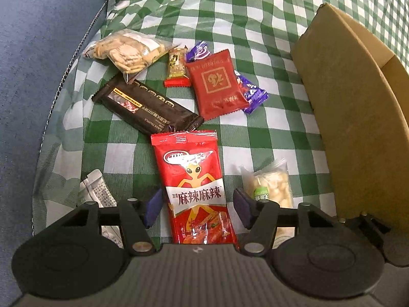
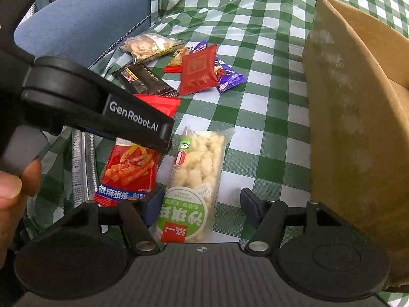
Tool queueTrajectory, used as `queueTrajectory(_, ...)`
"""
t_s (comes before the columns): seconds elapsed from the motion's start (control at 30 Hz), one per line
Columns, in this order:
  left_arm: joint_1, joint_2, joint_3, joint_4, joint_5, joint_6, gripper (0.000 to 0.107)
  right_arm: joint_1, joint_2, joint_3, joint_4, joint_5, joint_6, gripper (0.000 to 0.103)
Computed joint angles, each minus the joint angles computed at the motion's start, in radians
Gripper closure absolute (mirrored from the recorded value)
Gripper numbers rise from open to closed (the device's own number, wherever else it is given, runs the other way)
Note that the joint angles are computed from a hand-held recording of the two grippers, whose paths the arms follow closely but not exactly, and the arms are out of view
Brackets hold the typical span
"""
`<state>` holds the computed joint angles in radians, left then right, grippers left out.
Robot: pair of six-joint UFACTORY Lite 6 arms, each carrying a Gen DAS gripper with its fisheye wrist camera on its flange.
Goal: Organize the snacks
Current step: 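Grasp the red spicy strip pack with left tool while right tool grasps the white puffed-snack bag, then lift both held snack packs and carry them over the box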
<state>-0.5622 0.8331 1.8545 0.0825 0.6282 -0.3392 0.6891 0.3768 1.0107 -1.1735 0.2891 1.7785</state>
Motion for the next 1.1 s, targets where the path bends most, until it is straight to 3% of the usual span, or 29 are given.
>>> queueTrajectory(0.7, -0.008, 0.044, 0.055, 0.006, 0.031, 0.035, 0.037, 0.006, 0.027, 0.017, 0.016, 0.046, -0.021, 0.042)
queueTrajectory(0.83, -0.015, 0.058, 0.069, 0.027, 0.037, 0.045, 0.037, 0.010, 0.022, 0.006, -0.036, 0.057, 0.025, 0.064)
queueTrajectory(0.9, -0.022, 0.064, 0.076, 0.054, 0.039, 0.036, 0.039, 0.009, 0.015, -0.002, -0.049, 0.063, 0.042, 0.065)
queueTrajectory(0.97, -0.029, 0.056, 0.064, 0.091, 0.031, 0.014, 0.055, 0.005, 0.005, -0.014, -0.064, 0.055, 0.064, 0.065)
queueTrajectory(1.1, -0.029, -0.007, -0.017, 0.085, -0.025, 0.012, 0.060, 0.028, -0.039, -0.054, -0.132, 0.080, 0.138, 0.065)
